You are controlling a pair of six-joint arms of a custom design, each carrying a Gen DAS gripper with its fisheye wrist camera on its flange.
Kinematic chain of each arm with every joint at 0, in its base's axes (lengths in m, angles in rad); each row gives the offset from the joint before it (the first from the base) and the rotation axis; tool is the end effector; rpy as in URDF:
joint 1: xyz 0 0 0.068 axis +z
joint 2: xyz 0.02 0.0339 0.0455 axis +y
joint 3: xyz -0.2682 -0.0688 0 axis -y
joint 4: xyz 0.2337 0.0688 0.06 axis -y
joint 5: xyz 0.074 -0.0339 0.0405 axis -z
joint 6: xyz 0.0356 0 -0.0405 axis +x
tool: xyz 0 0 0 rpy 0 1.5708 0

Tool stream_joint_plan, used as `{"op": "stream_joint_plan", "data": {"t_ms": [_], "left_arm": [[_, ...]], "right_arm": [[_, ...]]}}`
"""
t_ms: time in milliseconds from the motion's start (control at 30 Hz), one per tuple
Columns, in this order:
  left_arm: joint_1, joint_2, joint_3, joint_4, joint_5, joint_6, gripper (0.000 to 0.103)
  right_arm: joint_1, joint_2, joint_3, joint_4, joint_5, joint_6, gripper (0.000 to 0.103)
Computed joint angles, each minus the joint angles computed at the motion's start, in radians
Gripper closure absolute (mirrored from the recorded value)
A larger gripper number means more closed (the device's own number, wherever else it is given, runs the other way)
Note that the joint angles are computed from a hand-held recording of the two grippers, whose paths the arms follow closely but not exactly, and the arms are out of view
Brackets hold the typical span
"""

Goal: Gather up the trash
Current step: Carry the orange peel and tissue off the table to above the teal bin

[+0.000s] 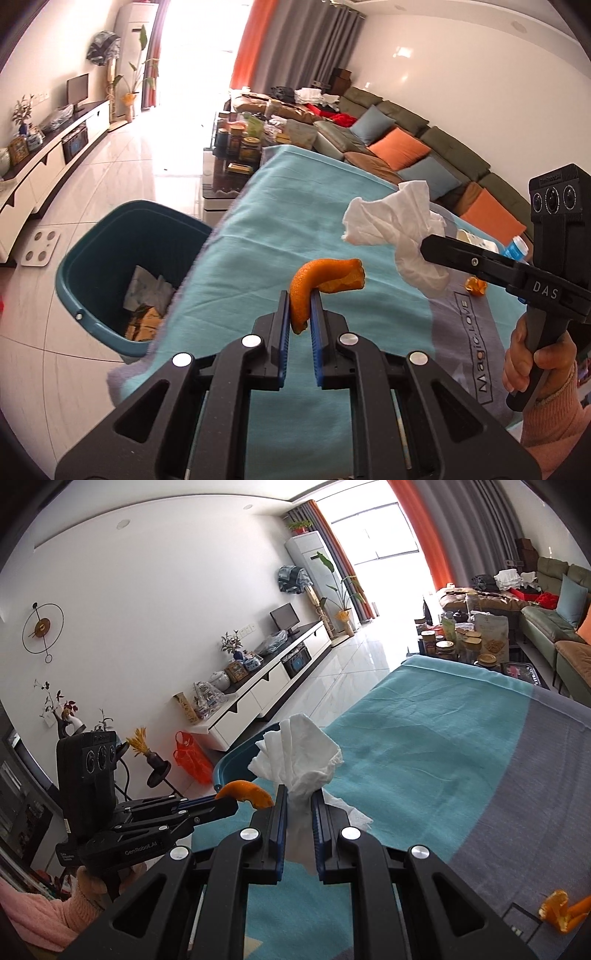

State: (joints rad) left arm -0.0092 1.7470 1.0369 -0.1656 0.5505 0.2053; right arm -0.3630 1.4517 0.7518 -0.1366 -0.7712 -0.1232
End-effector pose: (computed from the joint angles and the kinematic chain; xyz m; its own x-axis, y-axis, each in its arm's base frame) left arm 0.3500 -0.0218 0.1906 -0.6819 0.1800 -0.7089 0.4922 0.8299 -0.2627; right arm 0.2633 -0.0735 0.2013 -0.6663 0.1588 -0.7286 -0.2659 0.8622 0.4311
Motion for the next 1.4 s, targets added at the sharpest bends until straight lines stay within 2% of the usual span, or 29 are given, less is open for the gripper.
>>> {"op": "stream_joint_plan", "data": {"t_ms": [467, 1400], "left_arm": [[0.075, 0.005, 0.018, 0.003, 0.002, -0.005, 0.092], [0.145, 0.055, 0.077, 0.025, -0.04, -0.032, 0.092]], "right_arm": [[0.132, 0.052, 0.052, 0.024, 0.052, 0.052, 0.092], [0.255, 0.187, 0.192, 0.024, 0.09, 0.09, 0.092]]}}
